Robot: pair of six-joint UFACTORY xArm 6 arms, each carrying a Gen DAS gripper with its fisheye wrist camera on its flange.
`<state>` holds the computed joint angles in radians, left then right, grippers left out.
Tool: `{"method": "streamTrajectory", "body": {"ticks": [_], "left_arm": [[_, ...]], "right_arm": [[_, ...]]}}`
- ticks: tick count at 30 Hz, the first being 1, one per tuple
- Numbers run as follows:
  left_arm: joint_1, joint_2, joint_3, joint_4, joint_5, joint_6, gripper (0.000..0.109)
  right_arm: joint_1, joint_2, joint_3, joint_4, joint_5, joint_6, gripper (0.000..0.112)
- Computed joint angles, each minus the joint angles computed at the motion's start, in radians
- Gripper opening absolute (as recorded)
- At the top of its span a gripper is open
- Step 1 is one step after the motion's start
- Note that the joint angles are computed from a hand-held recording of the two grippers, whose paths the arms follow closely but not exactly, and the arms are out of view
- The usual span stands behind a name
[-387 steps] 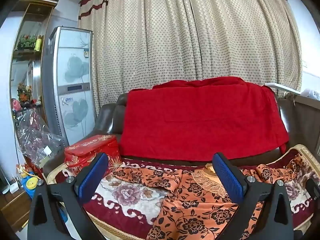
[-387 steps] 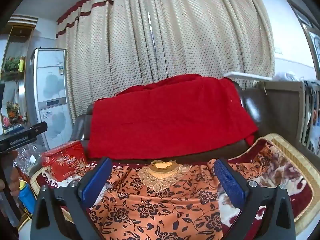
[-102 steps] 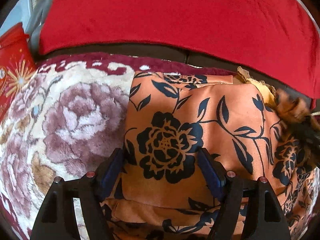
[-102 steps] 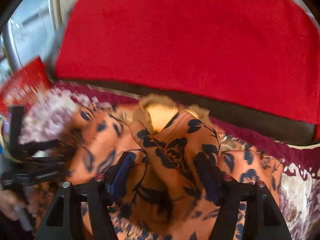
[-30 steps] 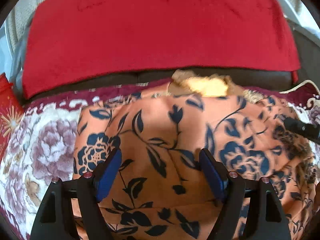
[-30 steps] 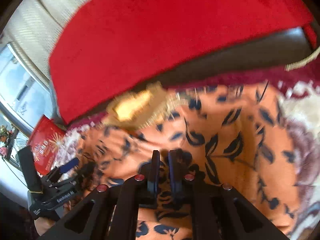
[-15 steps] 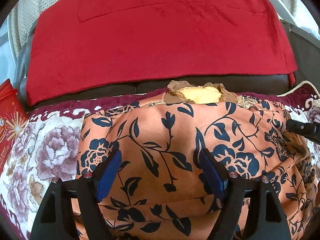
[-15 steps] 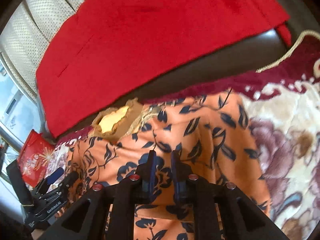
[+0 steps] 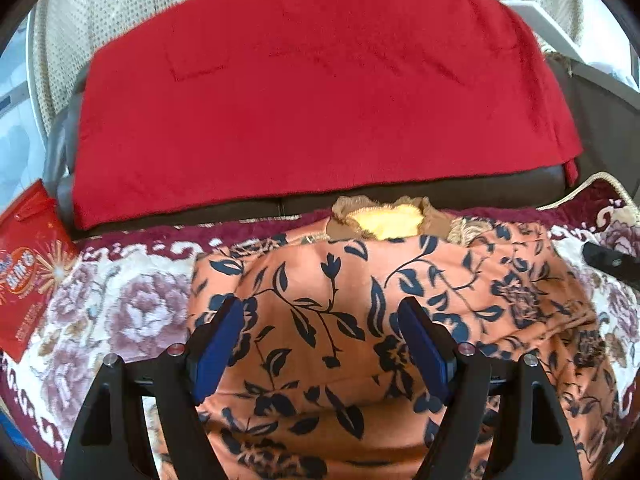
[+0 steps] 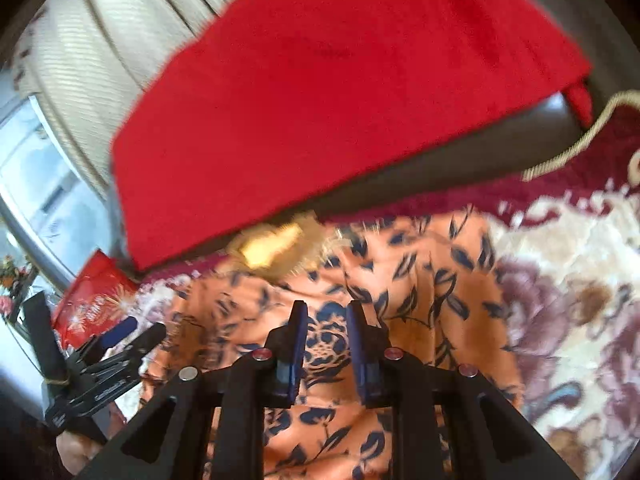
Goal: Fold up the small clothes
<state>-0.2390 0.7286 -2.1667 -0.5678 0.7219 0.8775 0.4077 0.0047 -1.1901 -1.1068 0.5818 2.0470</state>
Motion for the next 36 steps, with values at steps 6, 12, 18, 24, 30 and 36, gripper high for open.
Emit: {"method": "streamTrajectory", "body": {"ticks": [6,12,18,24,30,36], "left_arm": [[0.022,-0.215,0.287,-0.146,-0.108,0.163,0.086],[0.070,-0.445,0.649,-0.304,-0.221,0.400,0.092],[0.149,-0.591,0.853,-0.224,-0.185,0.434,0.092],[0.255,-0.751,0.983,-0.332,-0.162,0.591,0.092],[0.313,-0.800,1.003,-0.479,-0.192,0.753,0.100],[0.341,-0.694,0.933,-0.297,-0.229,0.536,0.100]], "right_arm": [[0.274,-0.108,0.045,-0.255,0.409,0.199,0.089],[0.441,-0.125,0.104,-0.141,0.545,0.321,0.089],[0.619,-0.154,0.095,-0.108,0.756,0.355,0.089],[0.812,-0.131,-0.013,-0.133,1.000,0.303,0.089],[0.881,-0.084,-0.081,-0.141,1.067,0.262,0.089],[0.855,-0.084,-0.036,-0.119,0.980,0.337,0.089]]}}
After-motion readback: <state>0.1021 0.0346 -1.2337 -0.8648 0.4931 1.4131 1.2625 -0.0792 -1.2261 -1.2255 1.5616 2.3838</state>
